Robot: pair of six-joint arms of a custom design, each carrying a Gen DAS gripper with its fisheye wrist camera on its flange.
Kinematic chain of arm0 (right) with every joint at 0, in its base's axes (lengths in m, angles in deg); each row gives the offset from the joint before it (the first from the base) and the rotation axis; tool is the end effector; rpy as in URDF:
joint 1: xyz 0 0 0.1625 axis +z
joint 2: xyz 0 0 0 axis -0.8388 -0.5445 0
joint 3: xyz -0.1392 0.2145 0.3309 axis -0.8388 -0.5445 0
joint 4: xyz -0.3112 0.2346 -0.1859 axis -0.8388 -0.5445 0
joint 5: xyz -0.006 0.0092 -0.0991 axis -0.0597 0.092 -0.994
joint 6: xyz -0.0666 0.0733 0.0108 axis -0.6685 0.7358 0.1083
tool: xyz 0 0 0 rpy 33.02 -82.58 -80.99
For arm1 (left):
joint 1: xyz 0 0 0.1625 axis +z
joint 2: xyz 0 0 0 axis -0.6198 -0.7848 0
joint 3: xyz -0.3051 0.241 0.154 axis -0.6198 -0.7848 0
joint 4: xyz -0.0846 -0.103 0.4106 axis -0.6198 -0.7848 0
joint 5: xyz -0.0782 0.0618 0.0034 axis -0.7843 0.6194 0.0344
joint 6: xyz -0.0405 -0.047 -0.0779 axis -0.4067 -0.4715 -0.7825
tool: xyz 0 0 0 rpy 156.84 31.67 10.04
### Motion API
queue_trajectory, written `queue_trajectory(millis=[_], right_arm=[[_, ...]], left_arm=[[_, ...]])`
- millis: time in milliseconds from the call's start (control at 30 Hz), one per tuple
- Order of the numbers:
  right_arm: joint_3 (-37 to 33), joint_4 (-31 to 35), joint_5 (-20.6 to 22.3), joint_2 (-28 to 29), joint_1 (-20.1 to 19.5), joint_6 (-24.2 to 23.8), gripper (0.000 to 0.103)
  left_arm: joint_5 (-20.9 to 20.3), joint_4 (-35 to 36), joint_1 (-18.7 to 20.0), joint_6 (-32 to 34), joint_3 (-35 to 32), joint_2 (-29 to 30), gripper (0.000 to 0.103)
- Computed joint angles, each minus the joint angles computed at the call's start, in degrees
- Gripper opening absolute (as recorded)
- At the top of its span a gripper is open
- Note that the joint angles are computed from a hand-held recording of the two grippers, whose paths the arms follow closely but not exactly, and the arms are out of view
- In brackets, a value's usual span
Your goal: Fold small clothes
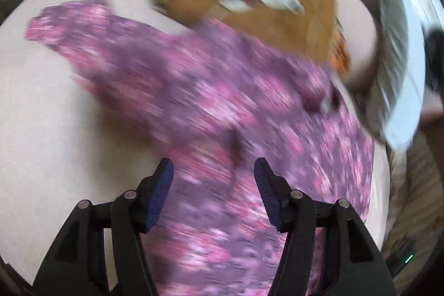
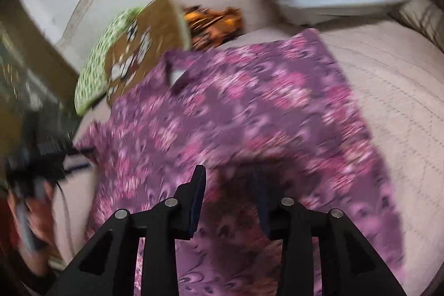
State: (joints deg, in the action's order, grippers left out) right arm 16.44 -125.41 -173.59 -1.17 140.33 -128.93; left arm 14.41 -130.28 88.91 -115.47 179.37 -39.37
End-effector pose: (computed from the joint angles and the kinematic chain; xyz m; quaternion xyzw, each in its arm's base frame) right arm 0.0476 -0.6970 0.1781 0.2897 -0.9291 0.1984 0.1159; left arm -0.1882 -0.5643 0.1390 -0.2801 0.8488 -0.3525 0.2771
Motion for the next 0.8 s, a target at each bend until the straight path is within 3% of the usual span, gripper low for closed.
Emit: queue_trajectory(millis=[133, 200, 267, 467, 700, 800], right_arm=[[2.0, -2.7, -4.8, 2.1, 0.9, -4.5, 0.047], [5.1, -9.1, -4.9, 2.4, 0.5, -9.2, 0.051], [6.2, -11.7, -5.8, 2.7, 1.0, -11.8, 0.066], [7.0, -13.6, -7.6, 3.7, 1.7, -15.7, 0.083], [6.9, -12.9, -7.4, 4.2, 1.8, -16.3, 0.091], [6.5, -12.7, -7.6, 4.6, 2.0, -16.5, 0.095]], left_arm=[[2.8, 10.8, 1.6, -9.3, 4.2, -9.7, 0.06], [3.7, 15.1, 3.2, -12.9, 6.0, -14.9, 0.06], [3.7, 17.2, 5.2, -15.4, 8.5, -20.6, 0.061], [2.7, 7.8, 12.7, -15.3, 12.6, -26.2, 0.061], [-0.1, -11.8, 19.0, -1.4, 11.6, -21.3, 0.061], [1.2, -15.3, 19.8, 1.2, 11.3, -20.3, 0.061]])
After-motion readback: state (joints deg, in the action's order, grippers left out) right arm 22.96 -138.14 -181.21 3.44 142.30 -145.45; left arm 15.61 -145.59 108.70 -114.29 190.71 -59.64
